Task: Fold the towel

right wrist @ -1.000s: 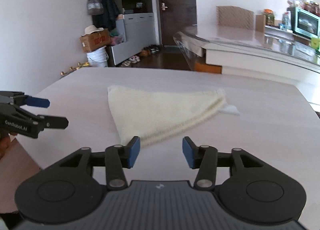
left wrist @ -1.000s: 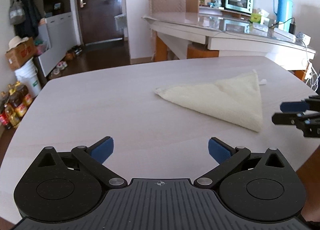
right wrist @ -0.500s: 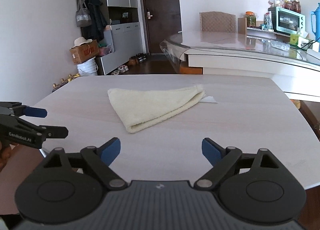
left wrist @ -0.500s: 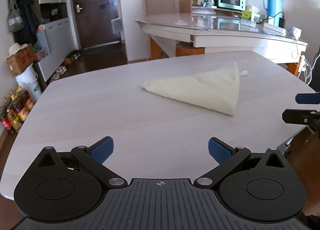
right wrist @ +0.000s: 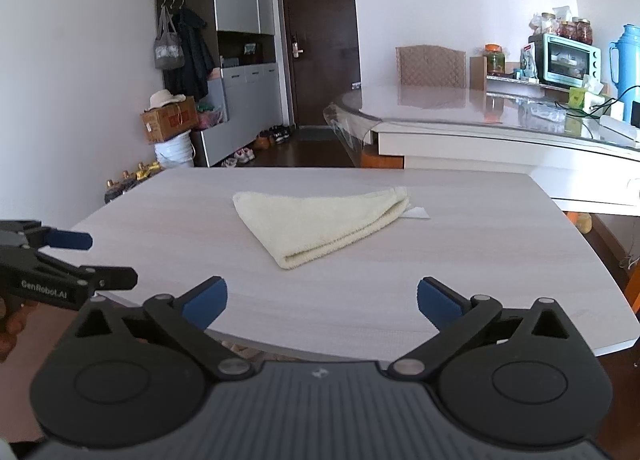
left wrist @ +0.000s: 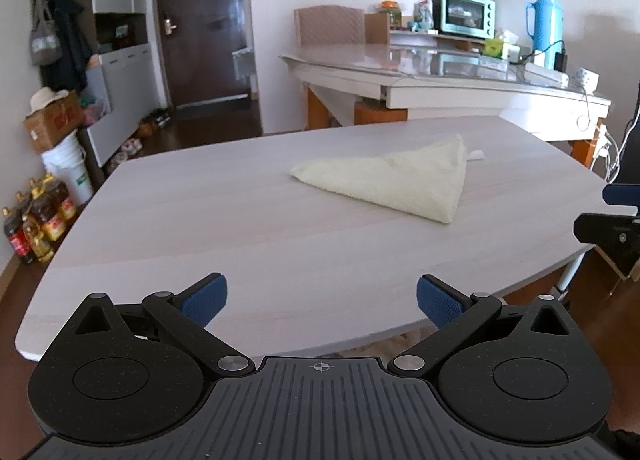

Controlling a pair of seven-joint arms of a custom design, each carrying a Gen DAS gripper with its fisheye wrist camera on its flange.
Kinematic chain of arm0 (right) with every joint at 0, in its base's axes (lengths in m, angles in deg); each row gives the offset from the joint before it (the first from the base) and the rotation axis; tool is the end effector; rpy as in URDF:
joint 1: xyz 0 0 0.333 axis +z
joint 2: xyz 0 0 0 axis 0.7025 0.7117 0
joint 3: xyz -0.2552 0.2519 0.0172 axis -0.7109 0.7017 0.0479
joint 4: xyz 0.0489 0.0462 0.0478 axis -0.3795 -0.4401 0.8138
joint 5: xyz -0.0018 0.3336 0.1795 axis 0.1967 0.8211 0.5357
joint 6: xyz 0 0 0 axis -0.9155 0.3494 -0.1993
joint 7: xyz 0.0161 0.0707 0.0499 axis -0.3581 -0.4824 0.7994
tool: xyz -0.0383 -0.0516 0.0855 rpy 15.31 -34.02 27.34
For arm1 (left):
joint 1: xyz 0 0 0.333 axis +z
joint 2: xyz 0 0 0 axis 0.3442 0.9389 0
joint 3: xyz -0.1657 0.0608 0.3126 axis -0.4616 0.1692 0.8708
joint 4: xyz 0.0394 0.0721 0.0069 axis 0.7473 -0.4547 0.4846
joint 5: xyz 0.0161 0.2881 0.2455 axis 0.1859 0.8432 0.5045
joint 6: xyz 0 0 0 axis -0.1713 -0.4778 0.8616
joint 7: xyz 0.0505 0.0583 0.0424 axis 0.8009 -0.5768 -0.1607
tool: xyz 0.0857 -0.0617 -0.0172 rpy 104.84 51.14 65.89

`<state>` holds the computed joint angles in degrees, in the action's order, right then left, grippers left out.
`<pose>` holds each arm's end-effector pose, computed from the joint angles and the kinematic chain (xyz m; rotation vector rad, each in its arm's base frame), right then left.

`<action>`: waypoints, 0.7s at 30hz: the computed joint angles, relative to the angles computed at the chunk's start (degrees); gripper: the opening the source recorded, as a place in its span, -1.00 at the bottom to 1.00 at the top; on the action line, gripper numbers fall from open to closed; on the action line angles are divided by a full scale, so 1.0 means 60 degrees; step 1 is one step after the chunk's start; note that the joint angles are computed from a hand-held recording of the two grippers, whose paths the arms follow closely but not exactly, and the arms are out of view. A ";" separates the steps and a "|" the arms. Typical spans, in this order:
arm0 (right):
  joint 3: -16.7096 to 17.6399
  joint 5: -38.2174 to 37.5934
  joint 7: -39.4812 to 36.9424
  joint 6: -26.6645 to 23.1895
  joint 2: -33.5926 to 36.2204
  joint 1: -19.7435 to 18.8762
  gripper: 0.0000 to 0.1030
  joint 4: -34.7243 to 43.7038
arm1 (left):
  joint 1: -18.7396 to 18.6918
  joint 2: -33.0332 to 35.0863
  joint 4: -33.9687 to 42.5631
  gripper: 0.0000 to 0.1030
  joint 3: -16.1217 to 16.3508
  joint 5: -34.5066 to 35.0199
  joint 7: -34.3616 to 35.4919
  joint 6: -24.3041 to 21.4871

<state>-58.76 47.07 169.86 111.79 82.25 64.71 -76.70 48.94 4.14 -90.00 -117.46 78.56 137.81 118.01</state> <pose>0.4473 0.2075 0.5141 -1.7671 1.1584 -0.5558 0.4131 -0.1218 0.5147 -1.6428 1.6226 -0.7881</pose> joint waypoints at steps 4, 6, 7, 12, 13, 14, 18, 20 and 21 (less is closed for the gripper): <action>-0.0054 -0.0141 0.0237 -0.0146 0.0125 0.0070 0.99 0.0173 | 0.0225 0.0036 0.0079 1.00 -0.0103 -0.0007 -0.0097 0.0078; 0.0065 -0.0015 0.0122 -0.0214 0.0128 -0.0015 0.99 0.0153 | 0.0269 0.0076 0.0122 1.00 -0.0101 0.0007 -0.0036 0.0070; 0.0113 0.0091 0.0038 -0.0239 0.0132 -0.0039 0.99 0.0141 | 0.0331 0.0120 0.0169 1.00 -0.0149 0.0022 -0.0026 0.0055; -0.0020 -0.0025 0.0324 -0.0206 0.0176 -0.0025 0.99 0.0087 | 0.0492 0.0383 0.0374 1.00 -0.0255 0.0139 -0.0006 0.0056; -0.0011 -0.0013 0.0360 -0.0209 0.0217 -0.0051 0.99 0.0101 | 0.0563 0.0419 0.0421 1.00 -0.0308 0.0167 -0.0014 0.0055; -0.0006 -0.0041 0.0430 -0.0224 0.0266 -0.0078 0.99 0.0138 | 0.0641 0.0458 0.0475 1.00 -0.0369 0.0197 -0.0027 0.0051; 0.0163 -0.0028 0.0587 -0.0216 0.0466 -0.0318 0.99 0.0286 | 0.0835 0.0538 0.0594 1.00 -0.0481 0.0313 -0.0102 0.0050; 0.0240 -0.0272 0.0838 -0.0195 0.0570 -0.0472 0.99 0.0401 | 0.0932 0.0561 0.0635 1.00 -0.0532 0.0347 -0.0151 0.0049; 0.0283 -0.0473 0.1034 -0.0196 0.0631 -0.0559 0.99 0.0485 | 0.0985 0.0588 0.0670 1.00 -0.0572 0.0362 -0.0183 0.0029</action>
<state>-57.07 44.23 176.07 110.62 86.04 61.36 -73.79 54.86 7.67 -85.98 -120.90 80.74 136.71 118.18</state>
